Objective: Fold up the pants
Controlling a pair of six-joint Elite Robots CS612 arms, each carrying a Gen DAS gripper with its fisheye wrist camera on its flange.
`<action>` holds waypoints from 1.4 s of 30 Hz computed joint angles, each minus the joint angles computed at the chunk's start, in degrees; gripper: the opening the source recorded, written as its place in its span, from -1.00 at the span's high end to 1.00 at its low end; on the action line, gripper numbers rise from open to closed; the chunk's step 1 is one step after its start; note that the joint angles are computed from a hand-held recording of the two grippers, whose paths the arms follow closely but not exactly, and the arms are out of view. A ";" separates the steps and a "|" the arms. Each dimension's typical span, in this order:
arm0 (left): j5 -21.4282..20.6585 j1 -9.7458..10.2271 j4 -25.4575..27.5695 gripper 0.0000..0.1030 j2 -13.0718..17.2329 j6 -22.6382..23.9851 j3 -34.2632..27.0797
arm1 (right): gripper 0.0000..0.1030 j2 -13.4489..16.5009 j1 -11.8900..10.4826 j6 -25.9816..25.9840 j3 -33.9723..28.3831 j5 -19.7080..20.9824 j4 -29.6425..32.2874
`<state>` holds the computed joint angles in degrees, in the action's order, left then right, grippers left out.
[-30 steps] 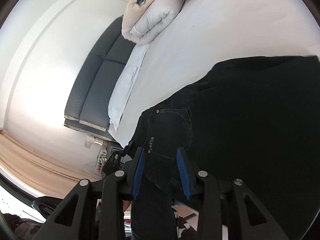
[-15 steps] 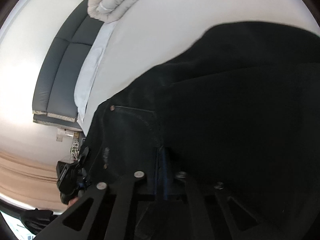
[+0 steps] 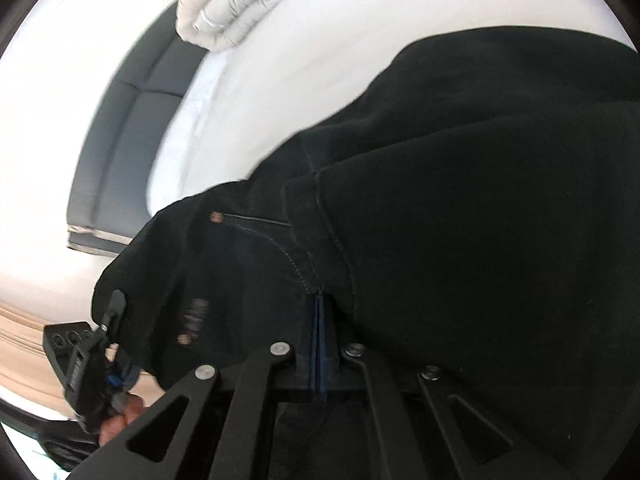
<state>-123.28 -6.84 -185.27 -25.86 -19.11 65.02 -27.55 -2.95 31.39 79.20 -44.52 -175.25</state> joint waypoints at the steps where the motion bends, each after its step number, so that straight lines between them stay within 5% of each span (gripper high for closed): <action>1: 0.25 -0.62 0.23 0.73 -0.45 2.06 0.29 | 0.57 -0.05 -0.65 2.26 1.08 1.77 -3.46; 2: 0.37 -1.45 0.21 0.73 -1.54 5.34 1.86 | 0.25 -0.10 -1.37 5.17 2.33 3.27 -8.29; 4: 0.75 -3.35 1.21 0.73 -2.89 11.71 3.72 | -0.01 -0.38 -2.89 10.56 4.55 5.14 -16.80; 9: 3.92 -8.37 5.07 0.73 -5.30 26.32 8.68 | -0.21 -1.44 -5.99 16.11 8.67 6.72 -27.51; 13: 7.61 -11.38 8.21 0.73 -6.11 35.00 11.72 | -0.24 -2.23 -7.08 13.58 10.70 7.35 -24.84; 22: 13.93 -14.08 7.12 0.73 -7.21 39.92 14.39 | -0.28 -2.29 -7.17 12.51 10.58 7.40 -22.80; 25: 14.35 -14.25 5.32 0.73 -7.86 40.36 16.60 | -0.51 -2.57 -7.04 16.48 11.30 7.63 -28.68; 28: 15.20 -14.58 5.34 0.73 -7.53 41.11 15.85 | -0.67 -3.99 -6.91 12.25 12.73 6.16 -23.54; 36: 17.88 -15.38 2.33 0.73 -8.17 45.46 18.66 | -0.39 -5.36 -5.07 4.78 11.10 3.75 -15.70; 40: 18.20 -16.05 1.66 0.72 -8.44 46.08 19.74 | 0.55 -6.32 -5.17 1.85 11.63 0.57 -10.36; 42: 17.52 -16.11 2.07 0.73 -8.71 46.71 20.18 | 0.72 -6.01 -5.56 2.28 11.77 0.56 -10.69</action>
